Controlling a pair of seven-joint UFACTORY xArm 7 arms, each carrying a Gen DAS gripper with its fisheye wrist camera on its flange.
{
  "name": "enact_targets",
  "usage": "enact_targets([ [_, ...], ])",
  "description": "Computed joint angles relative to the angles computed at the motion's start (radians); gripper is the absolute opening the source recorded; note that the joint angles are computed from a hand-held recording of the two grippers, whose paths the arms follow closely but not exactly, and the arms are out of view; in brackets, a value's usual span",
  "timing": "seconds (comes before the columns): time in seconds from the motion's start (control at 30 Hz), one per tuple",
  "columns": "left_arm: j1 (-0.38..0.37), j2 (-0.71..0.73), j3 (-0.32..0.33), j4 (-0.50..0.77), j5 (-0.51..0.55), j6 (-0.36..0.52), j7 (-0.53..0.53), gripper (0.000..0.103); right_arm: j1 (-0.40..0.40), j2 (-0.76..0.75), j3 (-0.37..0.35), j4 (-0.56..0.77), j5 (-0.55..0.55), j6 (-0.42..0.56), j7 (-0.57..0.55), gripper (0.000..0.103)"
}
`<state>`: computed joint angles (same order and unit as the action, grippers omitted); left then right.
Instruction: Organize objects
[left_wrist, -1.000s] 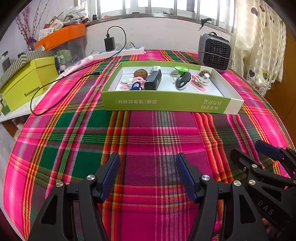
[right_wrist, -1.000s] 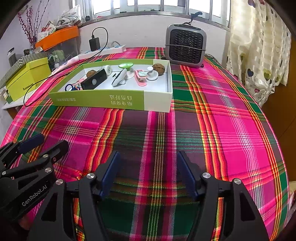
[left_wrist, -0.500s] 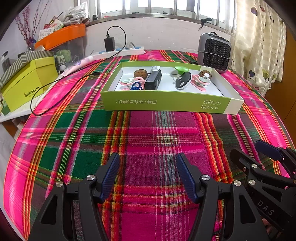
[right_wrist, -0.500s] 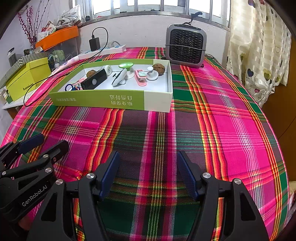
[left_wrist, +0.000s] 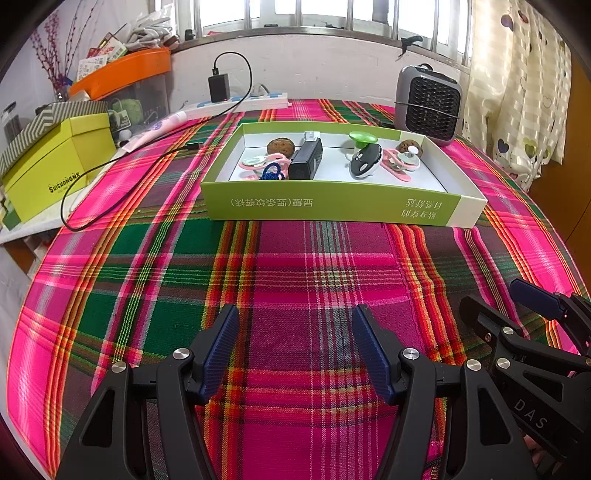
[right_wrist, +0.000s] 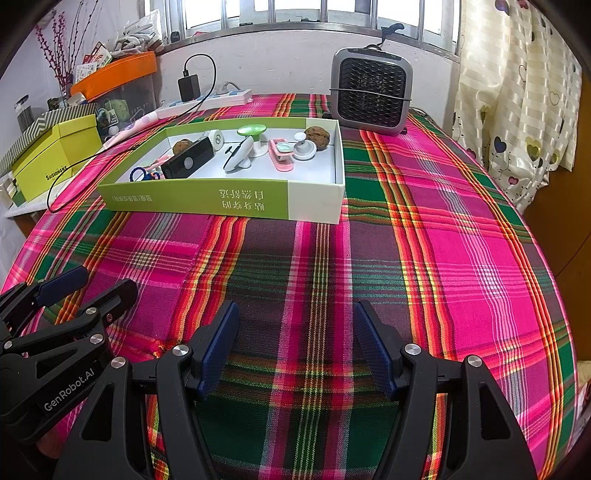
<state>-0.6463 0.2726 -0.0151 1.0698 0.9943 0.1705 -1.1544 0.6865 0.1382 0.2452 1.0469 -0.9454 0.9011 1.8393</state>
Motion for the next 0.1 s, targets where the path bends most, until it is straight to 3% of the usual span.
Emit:
enact_targets([
  [0.1, 0.000, 0.000, 0.000, 0.000, 0.000, 0.000, 0.000, 0.063, 0.000, 0.000, 0.000, 0.000, 0.000, 0.000, 0.000, 0.065],
])
